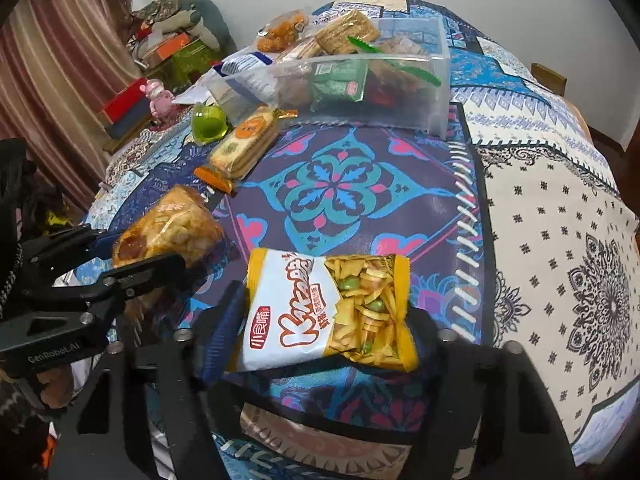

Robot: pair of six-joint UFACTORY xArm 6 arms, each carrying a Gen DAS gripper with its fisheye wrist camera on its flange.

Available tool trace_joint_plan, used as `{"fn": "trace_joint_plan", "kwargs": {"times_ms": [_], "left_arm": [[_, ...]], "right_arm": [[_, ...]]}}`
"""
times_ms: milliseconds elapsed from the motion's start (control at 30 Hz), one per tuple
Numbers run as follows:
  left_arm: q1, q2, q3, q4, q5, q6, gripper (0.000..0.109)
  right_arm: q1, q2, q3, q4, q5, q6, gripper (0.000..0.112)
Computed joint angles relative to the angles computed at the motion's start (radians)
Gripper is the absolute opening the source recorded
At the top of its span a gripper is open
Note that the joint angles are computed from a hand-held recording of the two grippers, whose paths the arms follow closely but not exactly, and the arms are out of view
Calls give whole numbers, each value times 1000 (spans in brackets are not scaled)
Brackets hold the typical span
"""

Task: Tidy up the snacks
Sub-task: 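Carry the chip bag and cracker bag over the clear box and release both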

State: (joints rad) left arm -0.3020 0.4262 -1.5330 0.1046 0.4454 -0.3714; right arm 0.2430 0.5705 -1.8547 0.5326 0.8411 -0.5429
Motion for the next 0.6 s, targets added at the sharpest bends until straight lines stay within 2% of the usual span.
{"fn": "trace_joint_plan", "kwargs": {"times_ms": [133,333,467,600], "left_arm": [[10,17,-47,-24,3,20,46],[25,68,-169,-6,22,3,46],[32,128,-296,32,47,-24,46],[40,228,-478,67,97,-43,46]], "right_arm": [[-18,18,-40,48,26,1,55],[-22,18,-85,52,-21,-8,55],[-30,71,-203,54,-10,2,55],[-40,186,-414,48,24,45,55]]}}
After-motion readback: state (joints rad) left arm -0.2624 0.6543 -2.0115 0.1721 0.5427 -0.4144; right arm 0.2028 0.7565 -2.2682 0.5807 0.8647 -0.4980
